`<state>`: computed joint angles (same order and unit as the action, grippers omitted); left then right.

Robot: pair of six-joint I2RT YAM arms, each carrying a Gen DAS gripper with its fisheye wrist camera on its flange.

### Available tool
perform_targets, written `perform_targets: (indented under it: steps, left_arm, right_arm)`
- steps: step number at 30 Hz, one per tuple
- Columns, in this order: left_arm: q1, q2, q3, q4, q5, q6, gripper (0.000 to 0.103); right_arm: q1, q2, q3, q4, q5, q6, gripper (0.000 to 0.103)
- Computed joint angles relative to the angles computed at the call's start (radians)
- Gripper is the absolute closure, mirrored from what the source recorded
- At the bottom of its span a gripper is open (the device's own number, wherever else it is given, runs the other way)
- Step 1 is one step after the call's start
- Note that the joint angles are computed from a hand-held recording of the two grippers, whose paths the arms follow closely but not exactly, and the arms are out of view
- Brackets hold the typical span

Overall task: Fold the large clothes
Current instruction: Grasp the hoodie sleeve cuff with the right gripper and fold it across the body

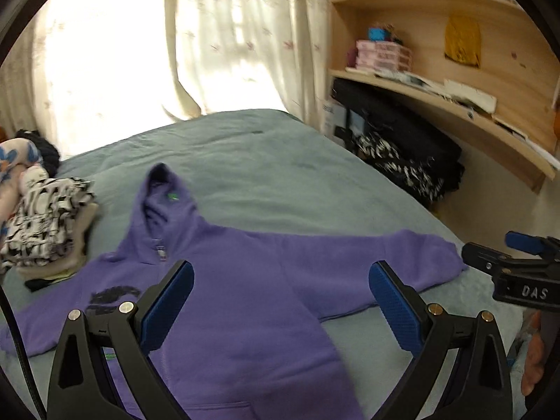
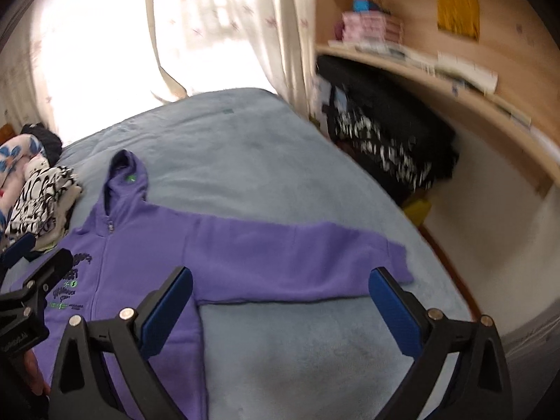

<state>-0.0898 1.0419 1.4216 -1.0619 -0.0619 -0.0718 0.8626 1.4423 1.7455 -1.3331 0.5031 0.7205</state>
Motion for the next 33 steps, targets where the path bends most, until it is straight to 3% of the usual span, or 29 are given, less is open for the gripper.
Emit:
perform_targets:
  steps: [5,11,22,25,27,30,33]
  left_arm:
    - [-0.09,0.08,-0.051,0.086,-0.052,-0.048,0.003]
    - [-0.163,0.172,-0.088,0.15,-0.162,-0.084,0.003]
    - [-0.169,0.335,-0.152,0.26,-0.176,-0.138,0.006]
    - [-0.168,0.375,-0.156,0.273,-0.164,-0.148,0.014]
    - [-0.169,0.396,-0.159,0.274,-0.171,-0.155,0.015]
    - [-0.166,0.4,-0.176,0.277,-0.168,-0.16,0.015]
    - [-0.152,0.378,-0.199,0.275,-0.165,-0.139,0.015]
  right_arm:
    - [-0.204,-0.058,-0.181,0.108,-0.201,-0.049,0.008]
    - [-0.4,-0.105,-0.35,0.197,-0.363,-0.078,0.01]
    - [-0.758,-0.123,-0.547,0.375,-0.663,-0.055,0.012]
    - [-0.811,-0.102,-0.579,0.418,-0.743,-0.028,0.02]
    - [-0.846,-0.095,-0.627,0.478,-0.826,0.008,0.026]
    - [-0.856,-0.078,-0.673,0.554,-0.854,0.062,0.032]
    - [-0.841,-0.056,-0.701,0.621,-0.794,0.104,0.059]
